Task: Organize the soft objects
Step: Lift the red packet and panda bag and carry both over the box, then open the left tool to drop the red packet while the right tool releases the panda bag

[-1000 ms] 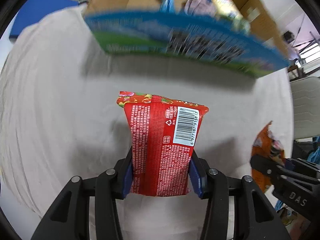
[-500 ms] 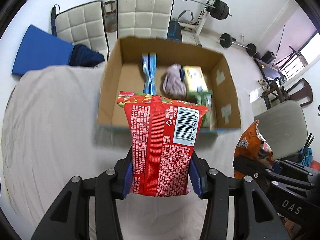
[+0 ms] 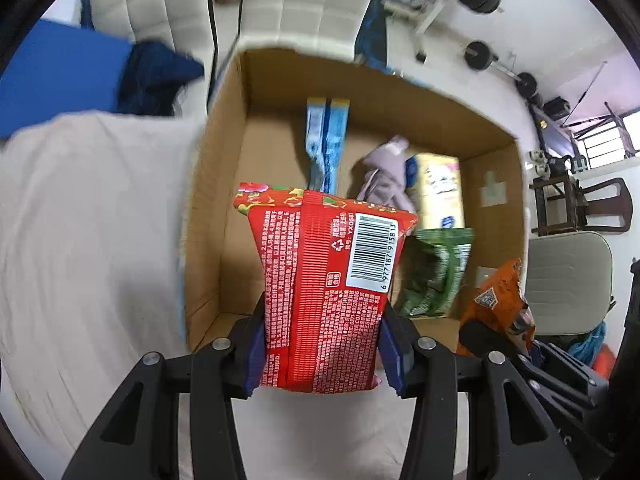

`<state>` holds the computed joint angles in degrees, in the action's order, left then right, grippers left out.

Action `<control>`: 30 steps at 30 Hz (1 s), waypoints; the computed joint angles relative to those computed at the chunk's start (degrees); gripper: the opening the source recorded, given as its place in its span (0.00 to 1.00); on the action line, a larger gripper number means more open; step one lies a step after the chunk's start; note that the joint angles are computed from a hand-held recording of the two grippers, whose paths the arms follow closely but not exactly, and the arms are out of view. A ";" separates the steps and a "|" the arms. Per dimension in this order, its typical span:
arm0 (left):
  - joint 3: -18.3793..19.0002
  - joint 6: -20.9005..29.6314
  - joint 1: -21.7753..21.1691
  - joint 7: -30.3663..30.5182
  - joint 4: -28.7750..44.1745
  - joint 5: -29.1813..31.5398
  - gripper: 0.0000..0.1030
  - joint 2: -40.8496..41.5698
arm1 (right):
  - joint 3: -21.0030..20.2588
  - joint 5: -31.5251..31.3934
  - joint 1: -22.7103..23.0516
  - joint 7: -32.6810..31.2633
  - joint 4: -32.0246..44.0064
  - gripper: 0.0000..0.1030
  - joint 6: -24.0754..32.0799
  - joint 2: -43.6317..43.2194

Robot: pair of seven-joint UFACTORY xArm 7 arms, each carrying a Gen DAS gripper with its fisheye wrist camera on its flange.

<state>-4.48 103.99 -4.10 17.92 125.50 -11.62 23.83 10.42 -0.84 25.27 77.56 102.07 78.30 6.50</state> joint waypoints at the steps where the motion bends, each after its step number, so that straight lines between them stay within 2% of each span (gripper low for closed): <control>1: 0.05 0.35 -0.27 -0.32 0.54 0.41 0.43 0.93 | -0.14 0.49 -0.24 -0.21 -0.30 0.35 -0.19 0.52; 10: 0.00 3.09 -3.06 -1.43 2.69 4.09 0.45 6.27 | -1.01 5.11 -2.11 -3.01 -5.81 0.38 -6.43 3.01; 12: 0.10 3.70 -3.59 -1.44 3.76 4.99 0.45 7.28 | -1.05 5.31 -2.24 -3.66 -5.86 0.45 -6.16 3.54; 13: 0.15 3.94 -3.66 -1.55 4.23 5.13 0.45 7.62 | -1.07 4.96 -2.14 -3.60 -5.59 0.58 -5.45 3.73; 14: 0.32 3.55 -3.82 -1.63 4.14 5.62 0.45 7.52 | -1.10 4.53 -2.02 -3.51 -5.69 0.62 -5.19 3.63; 17: 0.27 2.38 -3.65 -1.10 3.06 5.66 0.45 6.48 | -0.94 4.32 -1.84 -4.37 -5.01 0.62 -3.34 3.72; 21: 0.41 -0.77 -3.78 0.61 -0.75 6.78 0.46 3.35 | -0.81 1.28 -0.58 -5.38 -0.55 0.67 3.34 5.35; 22: 0.39 -1.78 -3.57 1.27 -2.03 6.74 0.47 2.26 | -0.86 0.60 -0.24 -5.43 -0.14 0.71 4.20 5.31; 25: 0.44 -5.82 -3.40 2.79 -7.29 7.12 0.58 -1.98 | -0.90 -0.64 0.48 -5.69 0.69 0.71 6.27 5.14; 28: 0.51 -8.38 -3.07 3.94 -11.25 6.96 0.62 -5.23 | -0.88 -1.78 1.10 -5.36 1.42 0.71 8.77 4.74; 30: 0.62 -8.51 -2.72 4.15 -12.77 6.53 0.75 -6.51 | -0.86 -2.14 1.30 -5.22 1.34 0.82 9.64 4.29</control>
<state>-3.86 95.49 -6.82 22.06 112.73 -5.08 17.32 9.56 -2.98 26.57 72.34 103.41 87.94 10.79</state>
